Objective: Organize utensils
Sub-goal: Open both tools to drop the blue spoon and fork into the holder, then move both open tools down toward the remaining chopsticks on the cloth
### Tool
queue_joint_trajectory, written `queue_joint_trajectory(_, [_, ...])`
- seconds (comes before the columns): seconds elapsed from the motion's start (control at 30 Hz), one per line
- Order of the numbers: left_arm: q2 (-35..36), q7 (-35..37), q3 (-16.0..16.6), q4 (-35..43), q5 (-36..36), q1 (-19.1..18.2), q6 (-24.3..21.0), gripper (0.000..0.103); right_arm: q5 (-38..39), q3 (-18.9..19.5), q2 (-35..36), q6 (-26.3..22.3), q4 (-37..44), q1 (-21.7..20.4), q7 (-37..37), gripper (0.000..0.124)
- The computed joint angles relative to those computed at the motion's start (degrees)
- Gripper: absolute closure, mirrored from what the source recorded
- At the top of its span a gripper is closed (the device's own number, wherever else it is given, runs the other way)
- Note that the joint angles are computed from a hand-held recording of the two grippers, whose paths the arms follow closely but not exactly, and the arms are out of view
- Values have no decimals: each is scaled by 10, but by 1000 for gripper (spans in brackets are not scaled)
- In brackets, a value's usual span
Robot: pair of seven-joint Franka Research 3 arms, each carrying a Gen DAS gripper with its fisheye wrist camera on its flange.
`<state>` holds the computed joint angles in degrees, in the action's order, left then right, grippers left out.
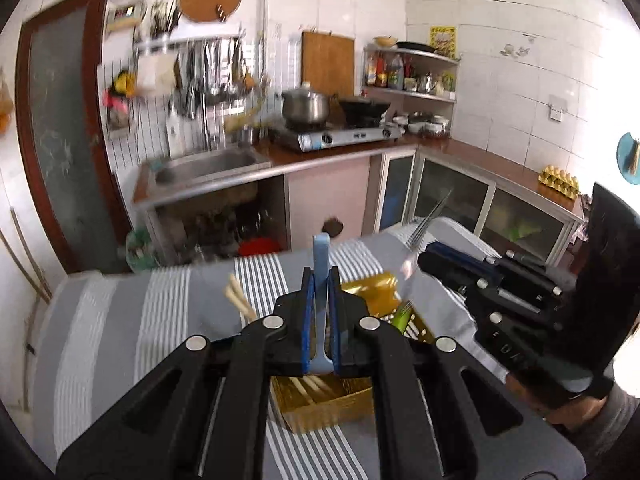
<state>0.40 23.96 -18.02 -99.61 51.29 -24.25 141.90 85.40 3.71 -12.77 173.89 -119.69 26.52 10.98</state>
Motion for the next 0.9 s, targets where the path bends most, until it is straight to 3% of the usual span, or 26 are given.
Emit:
queue_joint_trajectory(0.03, [-3, -11, 1, -8, 4, 1, 5, 85, 11, -2, 1, 0, -2, 1, -6, 110])
queue_joint_trajectory(0.07, [-9, -24, 3, -19, 10, 4, 11, 82, 37, -3, -1, 2, -3, 2, -28, 94])
queue_joint_trajectory(0.1, [-13, -34, 3, -27, 14, 6, 15, 82, 68, -3, -4, 8, -2, 1, -54, 86])
queue_joint_trajectory(0.23, [-26, -60, -3, -42, 29, 11, 13, 82, 42, 12, -23, 26, -22, -11, -27, 87])
queue_joint_trajectory(0.53, [-59, -92, -33, -63, 42, 2, -33, 82, -112, 10, -123, 47, -116, -10, 128, 88])
queue_joint_trajectory(0.63, [-71, -106, -48, -73, 47, -6, -57, 82, -187, 33, -164, 37, -156, -46, 210, 88])
queue_joint_trajectory(0.67, [-74, -113, -53, -76, 49, -9, -65, 82, -221, 51, -185, 24, -176, -75, 253, 88])
queue_joint_trajectory(0.83, [-99, -155, -76, -112, 51, -25, -92, 79, -338, 89, -283, -68, -255, -168, 389, 88])
queue_joint_trajectory(0.9, [-106, -179, -84, -132, 41, -32, -95, 78, -371, 91, -309, -98, -281, -183, 424, 88])
